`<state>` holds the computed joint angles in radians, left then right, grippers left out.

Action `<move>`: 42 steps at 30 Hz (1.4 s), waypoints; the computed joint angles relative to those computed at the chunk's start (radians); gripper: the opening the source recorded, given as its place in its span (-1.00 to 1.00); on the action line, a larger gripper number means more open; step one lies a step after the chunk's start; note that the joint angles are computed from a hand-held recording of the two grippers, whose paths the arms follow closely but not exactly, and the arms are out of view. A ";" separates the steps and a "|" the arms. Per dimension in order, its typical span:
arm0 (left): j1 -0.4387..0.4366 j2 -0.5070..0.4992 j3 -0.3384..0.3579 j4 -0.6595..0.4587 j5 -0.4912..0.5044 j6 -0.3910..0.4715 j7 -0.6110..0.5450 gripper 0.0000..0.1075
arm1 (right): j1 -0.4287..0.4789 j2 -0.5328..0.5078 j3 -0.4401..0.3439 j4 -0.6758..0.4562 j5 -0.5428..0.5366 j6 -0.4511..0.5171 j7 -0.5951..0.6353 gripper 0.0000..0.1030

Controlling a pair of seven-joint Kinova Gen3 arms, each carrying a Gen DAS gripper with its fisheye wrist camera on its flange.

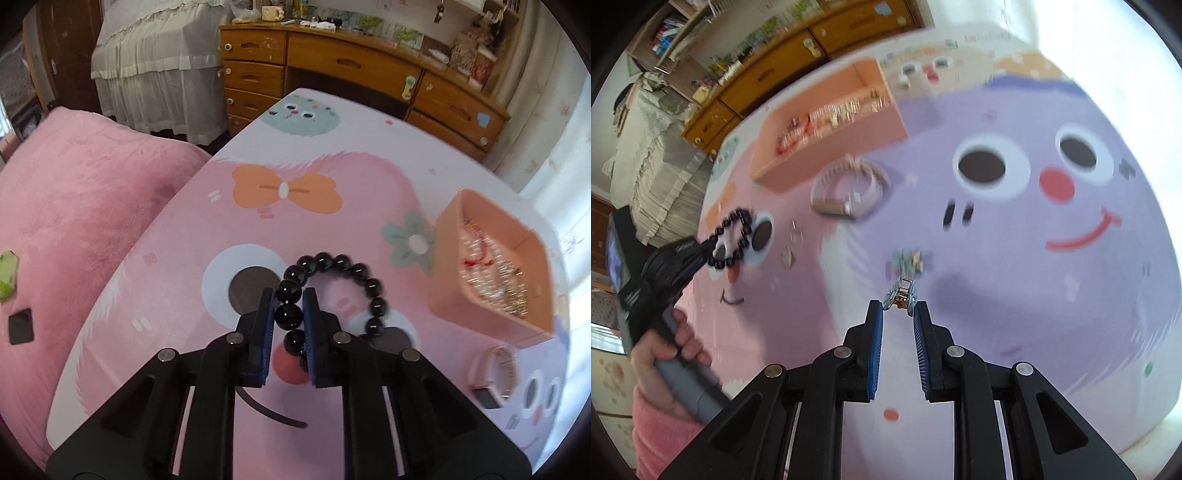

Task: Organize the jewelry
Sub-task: 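Carry the black bead bracelet and gold charm over the pink tray and release both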

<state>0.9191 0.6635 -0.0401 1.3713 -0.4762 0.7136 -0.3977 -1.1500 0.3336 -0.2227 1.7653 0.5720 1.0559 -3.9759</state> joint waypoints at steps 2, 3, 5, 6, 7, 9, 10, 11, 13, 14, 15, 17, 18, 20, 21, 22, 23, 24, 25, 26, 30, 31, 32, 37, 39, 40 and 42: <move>-0.018 -0.039 0.024 0.018 0.020 -0.023 -0.019 -0.78 | -0.004 -0.006 0.005 -0.009 0.024 0.050 0.021 -0.67; -0.021 -0.054 0.031 0.019 0.025 -0.019 -0.032 -0.78 | -0.005 -0.012 0.006 -0.010 0.036 0.070 0.025 -0.67; -0.026 -0.089 0.049 0.023 0.029 -0.027 -0.064 -0.78 | -0.004 -0.026 0.007 -0.006 0.073 0.101 0.026 -0.67; -0.025 -0.102 0.053 0.022 0.029 -0.030 -0.074 -0.78 | 0.002 -0.031 0.005 -0.010 0.083 0.120 0.035 -0.67; -0.025 -0.116 0.061 0.019 0.030 -0.030 -0.087 -0.77 | 0.006 -0.036 0.004 -0.011 0.100 0.137 0.042 -0.67; -0.023 -0.133 0.074 -0.006 0.038 -0.007 -0.108 -0.78 | 0.012 -0.042 0.001 -0.012 0.144 0.163 0.050 -0.67; -0.024 -0.140 0.083 -0.018 0.045 0.001 -0.119 -0.78 | 0.019 -0.041 0.000 -0.018 0.162 0.175 0.066 -0.67; -0.028 -0.146 0.095 -0.031 0.056 0.005 -0.133 -0.78 | 0.025 -0.039 -0.001 -0.023 0.181 0.183 0.078 -0.67; -0.036 -0.149 0.111 -0.066 0.075 0.013 -0.161 -0.78 | 0.037 -0.041 0.000 -0.025 0.216 0.189 0.091 -0.67; -0.036 -0.150 0.116 -0.081 0.083 0.012 -0.171 -0.78 | 0.044 -0.045 0.001 -0.020 0.232 0.181 0.091 -0.67; -0.037 -0.151 0.119 -0.092 0.090 0.009 -0.182 -0.78 | 0.051 -0.049 0.000 -0.017 0.242 0.177 0.092 -0.67; -0.034 -0.148 0.128 -0.119 0.102 -0.001 -0.209 -0.77 | 0.072 -0.057 0.003 -0.007 0.265 0.158 0.088 -0.67; -0.036 -0.144 0.134 -0.137 0.112 0.002 -0.228 -0.77 | 0.082 -0.064 0.005 0.003 0.277 0.146 0.080 -0.67; -0.048 -0.129 0.153 -0.182 0.146 0.007 -0.276 -0.77 | 0.102 -0.067 0.009 0.014 0.299 0.129 0.064 -0.67; -0.050 -0.120 0.157 -0.207 0.161 0.015 -0.294 -0.77 | 0.110 -0.066 0.010 0.018 0.309 0.122 0.057 -0.67; -0.048 -0.107 0.157 -0.235 0.173 0.025 -0.309 -0.77 | 0.122 -0.068 0.013 0.024 0.318 0.111 0.052 -0.67; -0.044 -0.093 0.155 -0.265 0.183 0.037 -0.320 -0.77 | 0.132 -0.069 0.015 0.029 0.327 0.099 0.044 -0.67; -0.040 -0.079 0.151 -0.291 0.192 0.048 -0.328 -0.77 | 0.143 -0.072 0.017 0.035 0.334 0.085 0.038 -0.67; -0.037 -0.063 0.147 -0.318 0.201 0.057 -0.337 -0.77 | 0.153 -0.075 0.019 0.042 0.343 0.071 0.030 -0.67; -0.034 -0.045 0.144 -0.349 0.209 0.072 -0.346 -0.77 | 0.163 -0.076 0.020 0.047 0.351 0.059 0.024 -0.67; -0.054 0.019 0.158 -0.448 0.275 0.121 -0.405 -0.77 | 0.208 -0.085 0.024 0.071 0.374 -0.013 0.038 -0.67; -0.067 0.030 0.169 -0.462 0.301 0.125 -0.426 -0.77 | 0.226 -0.089 0.025 0.081 0.372 -0.046 0.054 -0.61; -0.078 0.040 0.179 -0.472 0.324 0.124 -0.453 -0.74 | 0.236 -0.091 0.025 0.089 0.368 -0.067 0.060 -0.42; -0.059 0.046 0.128 -0.461 0.328 0.103 -0.476 -0.08 | 0.249 -0.089 0.021 0.104 0.327 -0.085 0.087 -0.28; -0.071 0.041 0.132 -0.443 0.341 0.088 -0.481 -0.08 | 0.241 -0.082 0.017 0.108 0.320 -0.080 0.111 -0.28; -0.077 0.044 0.135 -0.446 0.350 0.099 -0.481 -0.08 | 0.237 -0.082 0.014 0.113 0.318 -0.085 0.124 -0.28; -0.086 0.043 0.139 -0.438 0.364 0.108 -0.481 -0.08 | 0.229 -0.086 0.009 0.129 0.316 -0.098 0.145 -0.28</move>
<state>0.8332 0.7066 0.0986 0.9336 -0.1117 0.8215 -0.8783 -0.9211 0.2478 -0.2135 1.8943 0.8882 0.9580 -3.8309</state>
